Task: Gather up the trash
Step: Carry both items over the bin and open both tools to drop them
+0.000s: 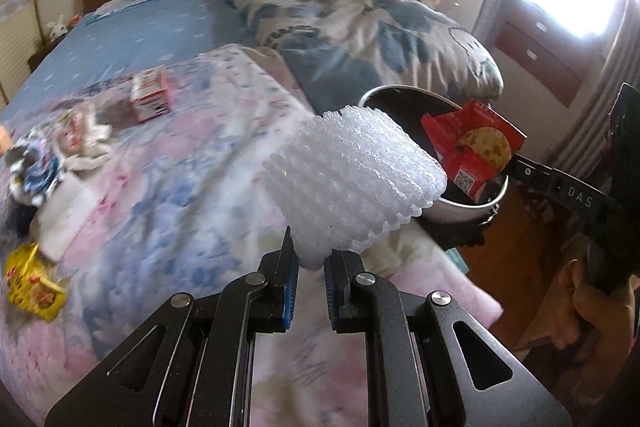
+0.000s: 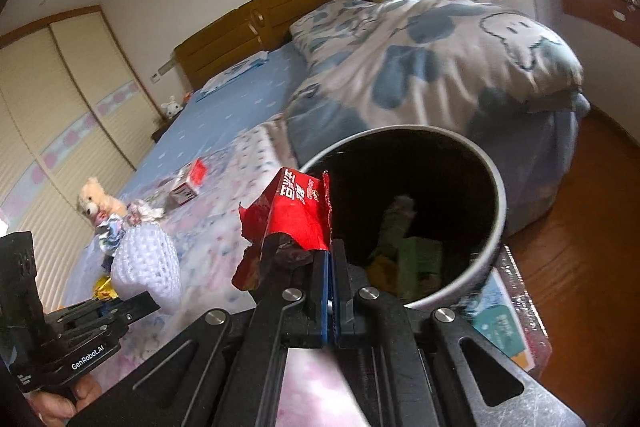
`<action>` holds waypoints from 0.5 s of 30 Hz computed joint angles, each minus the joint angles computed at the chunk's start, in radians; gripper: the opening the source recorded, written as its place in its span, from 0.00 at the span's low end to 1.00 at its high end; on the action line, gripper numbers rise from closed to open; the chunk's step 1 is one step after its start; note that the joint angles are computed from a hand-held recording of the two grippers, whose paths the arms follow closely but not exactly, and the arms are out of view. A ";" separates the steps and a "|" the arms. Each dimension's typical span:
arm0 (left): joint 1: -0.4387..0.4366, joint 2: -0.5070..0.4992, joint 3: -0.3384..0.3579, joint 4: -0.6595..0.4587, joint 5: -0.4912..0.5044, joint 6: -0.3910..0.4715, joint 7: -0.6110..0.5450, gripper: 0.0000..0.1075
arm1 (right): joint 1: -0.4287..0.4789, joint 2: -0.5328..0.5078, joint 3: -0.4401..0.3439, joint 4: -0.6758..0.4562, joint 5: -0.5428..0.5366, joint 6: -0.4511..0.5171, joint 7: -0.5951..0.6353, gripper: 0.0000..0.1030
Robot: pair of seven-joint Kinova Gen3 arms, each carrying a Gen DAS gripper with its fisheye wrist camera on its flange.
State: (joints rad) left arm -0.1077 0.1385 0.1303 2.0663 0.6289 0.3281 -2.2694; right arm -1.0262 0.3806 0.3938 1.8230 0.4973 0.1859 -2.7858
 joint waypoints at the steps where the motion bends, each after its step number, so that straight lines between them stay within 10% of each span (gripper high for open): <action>1: 0.016 0.004 -0.003 -0.008 -0.019 -0.002 0.022 0.10 | -0.009 -0.004 0.016 0.007 0.004 0.000 -0.009 0.01; 15: 0.187 0.113 -0.012 -0.170 -0.353 0.017 0.367 0.10 | 0.126 -0.027 -0.067 0.012 0.054 0.045 -0.022 0.01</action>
State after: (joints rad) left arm 0.0789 0.2513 0.1179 1.8964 0.2763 0.3447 -1.9025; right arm -0.9001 0.3535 0.3268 1.8348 0.5509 0.2311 -2.8080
